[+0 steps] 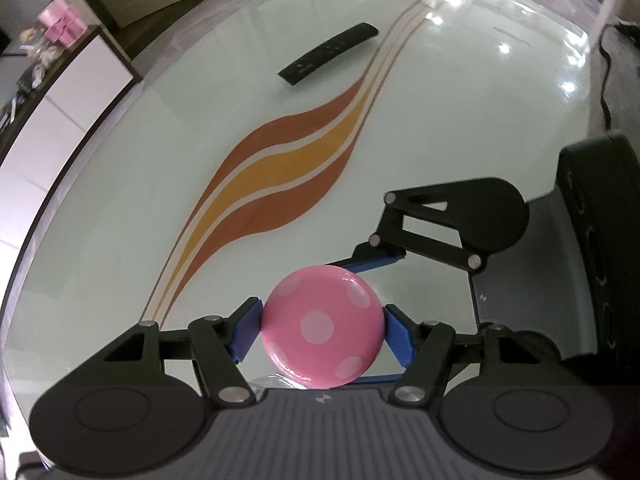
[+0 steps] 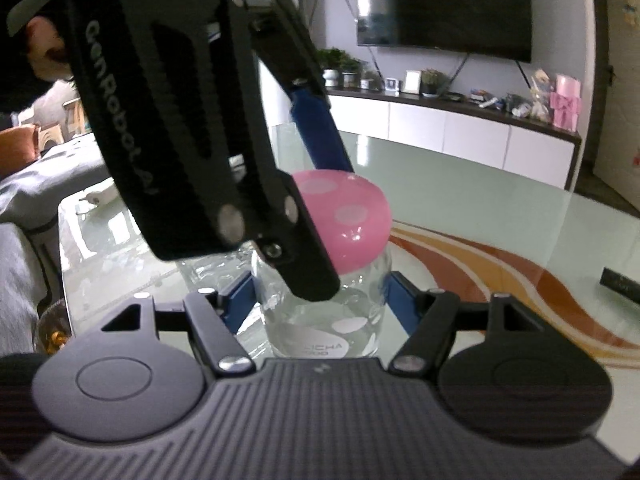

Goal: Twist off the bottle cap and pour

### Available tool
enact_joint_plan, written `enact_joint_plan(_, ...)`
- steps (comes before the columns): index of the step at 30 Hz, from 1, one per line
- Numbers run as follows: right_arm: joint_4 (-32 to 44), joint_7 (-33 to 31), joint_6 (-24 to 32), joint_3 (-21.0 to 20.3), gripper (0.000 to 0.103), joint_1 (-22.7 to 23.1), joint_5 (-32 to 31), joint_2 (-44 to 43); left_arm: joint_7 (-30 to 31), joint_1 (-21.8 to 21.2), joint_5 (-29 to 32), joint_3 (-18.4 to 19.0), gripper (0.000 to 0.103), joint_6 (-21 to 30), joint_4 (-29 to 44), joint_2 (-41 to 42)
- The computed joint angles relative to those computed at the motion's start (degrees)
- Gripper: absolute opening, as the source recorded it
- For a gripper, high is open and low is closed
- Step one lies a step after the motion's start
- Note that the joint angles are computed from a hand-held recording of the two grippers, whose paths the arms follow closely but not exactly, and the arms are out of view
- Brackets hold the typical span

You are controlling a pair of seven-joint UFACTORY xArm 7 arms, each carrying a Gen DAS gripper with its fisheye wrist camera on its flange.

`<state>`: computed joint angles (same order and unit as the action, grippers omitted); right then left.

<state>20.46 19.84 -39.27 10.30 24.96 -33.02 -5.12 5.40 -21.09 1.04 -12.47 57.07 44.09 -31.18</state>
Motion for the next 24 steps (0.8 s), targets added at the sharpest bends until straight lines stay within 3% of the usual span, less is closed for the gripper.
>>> enact_joint_plan(9, -0.26, -3.47, 1.63, 2.28, 0.070, 1.90, 9.45, -0.35, -10.69, 1.46, 2.00, -2.69, 0.068, 1.35, 0.93, 0.52)
enact_joint_plan(14, -0.76, -2.63, 1.23, 1.09, 0.071, 2.05, 6.78, -0.77, -13.77, 0.99, 3.03, -2.87, 0.069, 2.52, 1.91, 1.43)
enact_joint_plan(20, 0.58, 1.36, 0.68, -1.29, 0.071, 0.67, -2.45, -0.29, -6.47, -1.36, 3.39, -0.65, 0.085, -0.10, -0.29, -0.33)
enact_joint_plan(24, 2.95, 5.68, -1.49, -3.26, 0.071, -2.03, -13.56, 1.65, 7.76, -4.60, -1.50, 4.55, 0.086, -2.70, -2.90, -3.02)
